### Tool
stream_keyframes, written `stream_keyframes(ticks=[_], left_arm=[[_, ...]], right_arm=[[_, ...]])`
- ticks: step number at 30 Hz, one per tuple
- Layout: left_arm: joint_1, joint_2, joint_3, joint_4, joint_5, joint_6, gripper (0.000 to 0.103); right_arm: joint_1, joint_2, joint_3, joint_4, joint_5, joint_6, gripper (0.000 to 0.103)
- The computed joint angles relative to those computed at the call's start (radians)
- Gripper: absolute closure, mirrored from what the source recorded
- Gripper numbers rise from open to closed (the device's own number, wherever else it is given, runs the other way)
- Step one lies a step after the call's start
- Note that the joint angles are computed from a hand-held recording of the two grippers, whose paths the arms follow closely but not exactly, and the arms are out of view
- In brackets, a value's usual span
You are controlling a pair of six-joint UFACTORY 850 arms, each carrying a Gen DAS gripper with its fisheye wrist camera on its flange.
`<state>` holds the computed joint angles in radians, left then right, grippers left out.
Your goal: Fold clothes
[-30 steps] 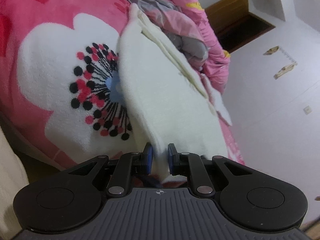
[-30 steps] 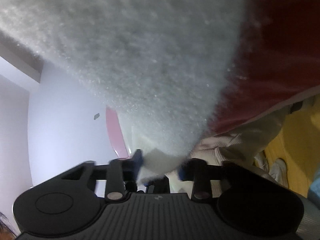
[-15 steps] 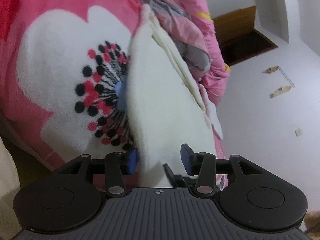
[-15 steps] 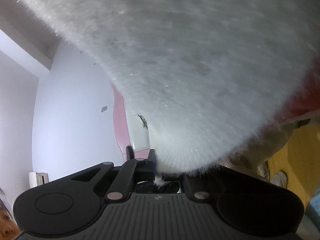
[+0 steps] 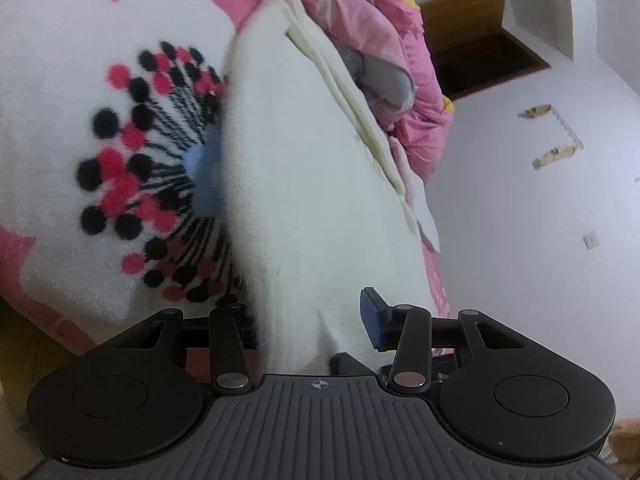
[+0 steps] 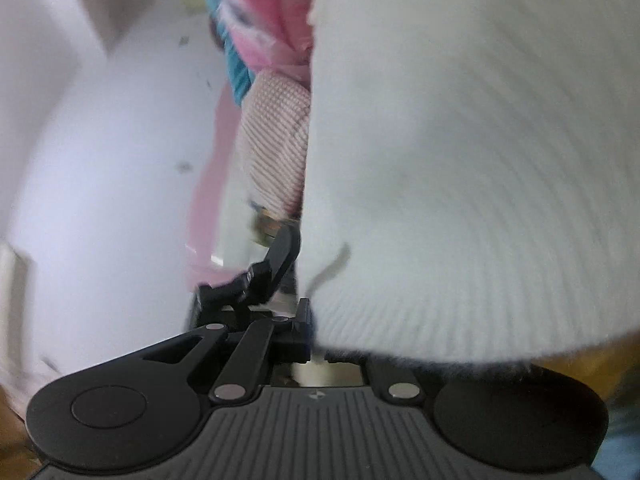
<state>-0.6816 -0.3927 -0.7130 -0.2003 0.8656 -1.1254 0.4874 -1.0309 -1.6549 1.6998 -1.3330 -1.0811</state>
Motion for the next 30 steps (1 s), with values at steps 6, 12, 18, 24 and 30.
stream_keyframes(ticks=[6,12,18,24,30], left_arm=[[0.02,0.014,0.001,0.069,-0.037,-0.005,0.061],[0.028,0.021,-0.009,0.101,-0.086,-0.003,0.061],[0.027,0.018,-0.03,0.084,-0.129,0.017,0.061],[0.027,0.023,-0.046,0.074,-0.185,0.054,0.061],[0.022,0.026,-0.05,0.054,-0.208,0.081,0.061]], right_arm=[[-0.039,0.171,0.121,-0.159,0.185,-0.14,0.067],[-0.149,0.382,0.343,-0.196,0.436,-0.318,0.057],[-0.183,0.43,0.419,-0.088,0.706,-0.408,0.048],[-0.17,0.409,0.415,-0.024,0.789,-0.484,0.048],[-0.198,0.395,0.399,-0.074,0.745,-0.513,0.049]])
